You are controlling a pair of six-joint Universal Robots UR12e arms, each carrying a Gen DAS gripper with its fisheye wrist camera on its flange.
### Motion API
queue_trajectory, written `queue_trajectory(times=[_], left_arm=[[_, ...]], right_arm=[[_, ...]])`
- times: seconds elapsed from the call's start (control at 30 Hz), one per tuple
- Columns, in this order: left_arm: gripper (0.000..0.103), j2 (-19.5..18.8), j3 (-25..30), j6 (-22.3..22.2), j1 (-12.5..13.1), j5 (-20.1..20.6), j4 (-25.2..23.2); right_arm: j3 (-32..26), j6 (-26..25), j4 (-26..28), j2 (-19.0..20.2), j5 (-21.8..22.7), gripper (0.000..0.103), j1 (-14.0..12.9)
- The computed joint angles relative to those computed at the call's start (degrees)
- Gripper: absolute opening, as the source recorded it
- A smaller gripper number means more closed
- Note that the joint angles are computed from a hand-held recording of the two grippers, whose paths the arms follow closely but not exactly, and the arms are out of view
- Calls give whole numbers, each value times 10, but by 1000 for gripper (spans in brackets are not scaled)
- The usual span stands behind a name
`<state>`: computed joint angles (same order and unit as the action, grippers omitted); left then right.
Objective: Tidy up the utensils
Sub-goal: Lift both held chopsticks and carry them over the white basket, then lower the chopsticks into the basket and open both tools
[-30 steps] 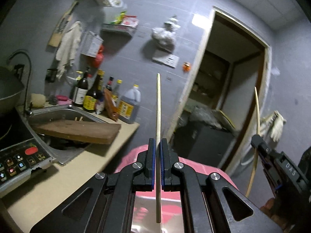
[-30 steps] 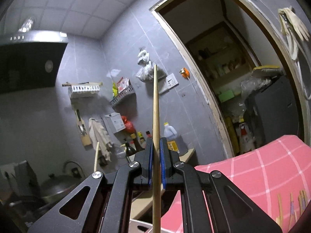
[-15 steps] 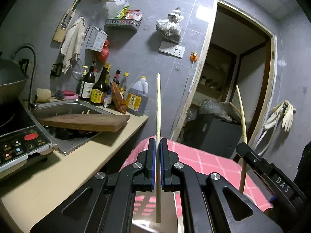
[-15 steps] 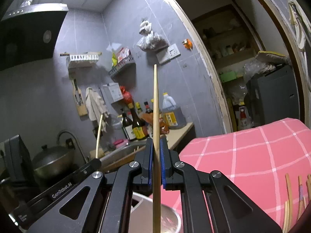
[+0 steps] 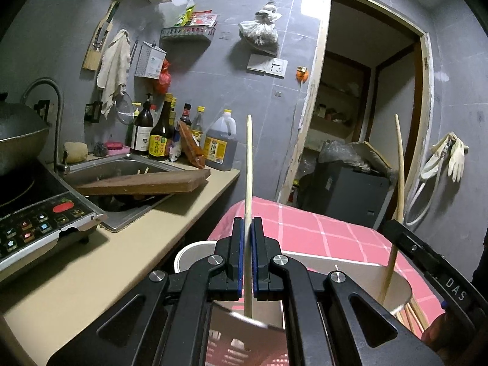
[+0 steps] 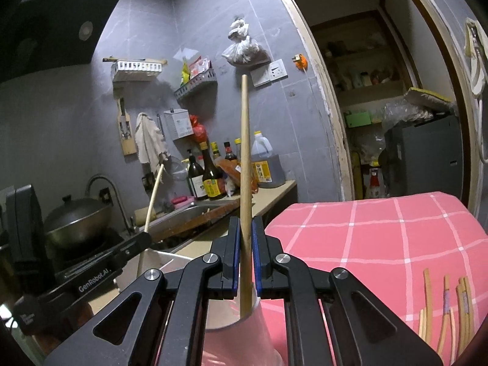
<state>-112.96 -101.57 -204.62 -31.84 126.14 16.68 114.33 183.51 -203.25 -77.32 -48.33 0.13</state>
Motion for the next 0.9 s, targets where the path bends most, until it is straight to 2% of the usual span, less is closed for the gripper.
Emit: queue_trajectory(times=[0.17, 0.47, 0.6, 0.73, 0.9], left_arm=[[3, 2, 0, 13, -1, 3, -14], [5, 17, -16, 5, 2, -29, -32], [18, 21, -20, 1, 4, -43, -30], [23, 23, -23, 2, 2, -46, -24], [34, 26, -26, 1, -1, -48, -6]], right_arm=[[4, -10, 10, -4, 4, 7, -2], [10, -32, 35, -13, 5, 9, -5], [13, -32, 33, -16, 7, 24, -7], [19, -33, 24, -21, 6, 25, -10], [28, -24, 5, -28, 0, 28, -18]])
